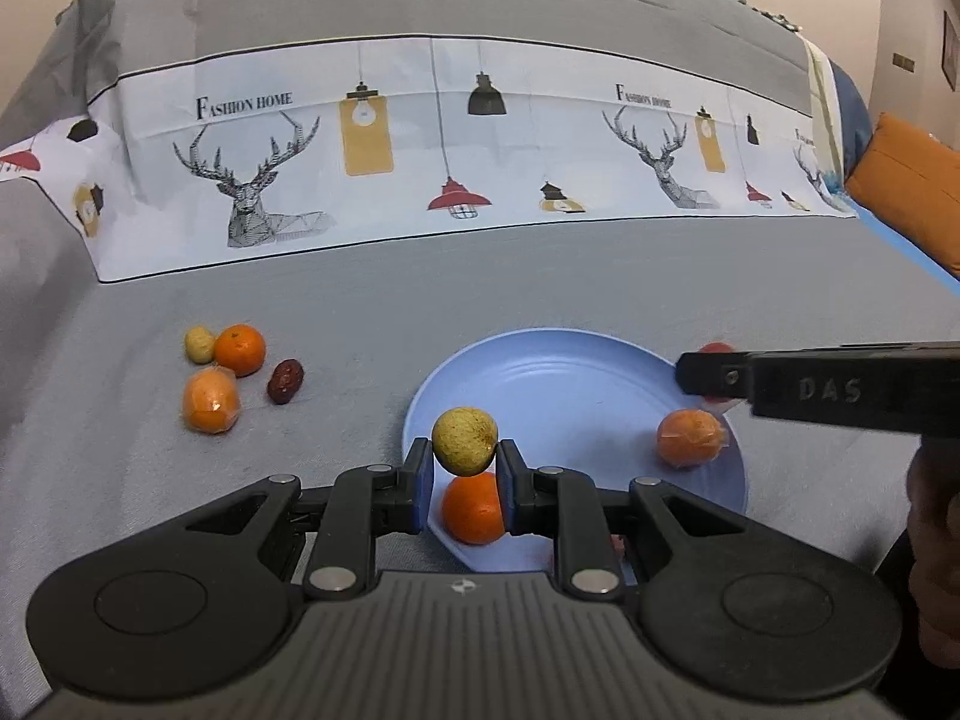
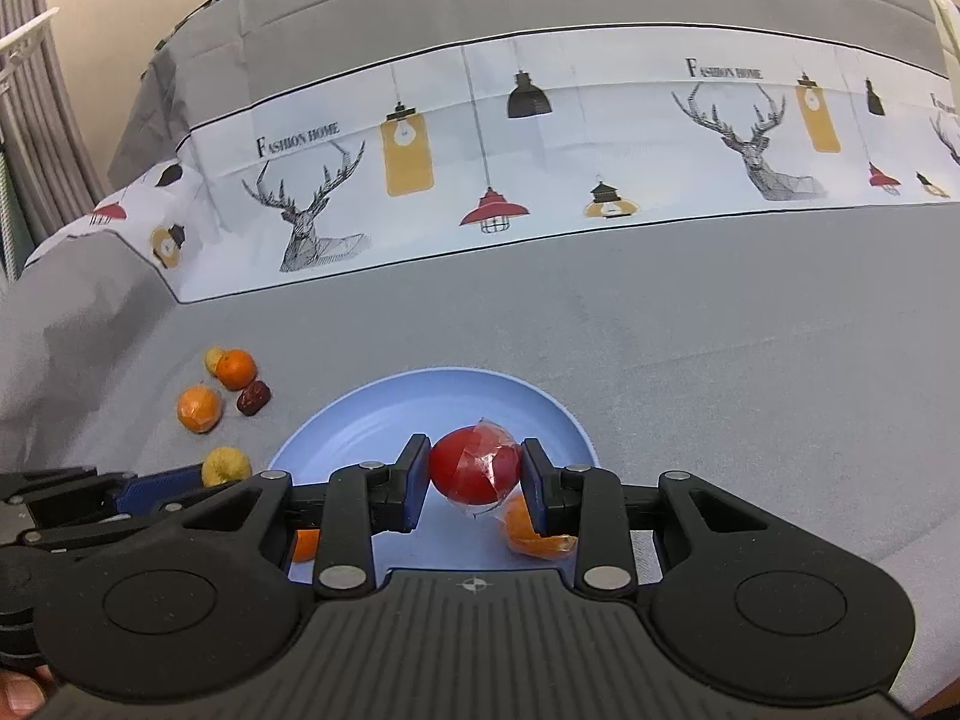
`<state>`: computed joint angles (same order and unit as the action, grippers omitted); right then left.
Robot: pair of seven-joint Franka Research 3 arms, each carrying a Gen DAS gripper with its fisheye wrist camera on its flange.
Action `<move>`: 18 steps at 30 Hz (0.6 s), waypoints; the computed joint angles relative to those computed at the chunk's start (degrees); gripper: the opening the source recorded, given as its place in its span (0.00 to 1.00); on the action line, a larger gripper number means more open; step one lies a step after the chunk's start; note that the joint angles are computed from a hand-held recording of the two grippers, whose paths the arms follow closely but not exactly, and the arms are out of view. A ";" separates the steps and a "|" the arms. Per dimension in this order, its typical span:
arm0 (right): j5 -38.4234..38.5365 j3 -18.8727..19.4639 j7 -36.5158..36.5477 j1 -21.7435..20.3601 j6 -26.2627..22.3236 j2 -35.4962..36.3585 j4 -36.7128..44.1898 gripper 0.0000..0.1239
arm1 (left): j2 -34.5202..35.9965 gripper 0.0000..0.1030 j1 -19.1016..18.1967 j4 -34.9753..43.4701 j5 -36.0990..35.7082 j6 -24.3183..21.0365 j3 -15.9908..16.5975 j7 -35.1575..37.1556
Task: Organize fruits
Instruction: 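Carry the yellow fruit with the left tool and the cherry tomato with the right tool over the plate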
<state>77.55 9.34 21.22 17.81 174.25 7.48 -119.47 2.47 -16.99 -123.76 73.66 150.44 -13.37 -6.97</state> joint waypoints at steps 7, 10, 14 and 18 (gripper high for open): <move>-2.25 0.21 0.39 0.08 0.14 0.28 -0.28 0.27 | 0.40 0.23 -0.14 0.36 0.45 0.03 0.07 -0.04; -1.07 0.44 -0.43 -0.13 -0.35 -0.59 -0.28 0.27 | 0.31 0.23 -0.25 0.26 0.87 0.13 0.07 -0.20; 3.80 0.37 -6.52 0.22 -0.36 -1.74 -0.27 0.27 | 0.24 0.23 -0.22 0.12 1.42 0.51 0.08 -0.50; 6.26 -0.48 -10.09 1.13 0.25 -1.19 -0.22 0.27 | 0.01 0.23 -0.22 -0.04 2.12 0.32 0.04 -1.13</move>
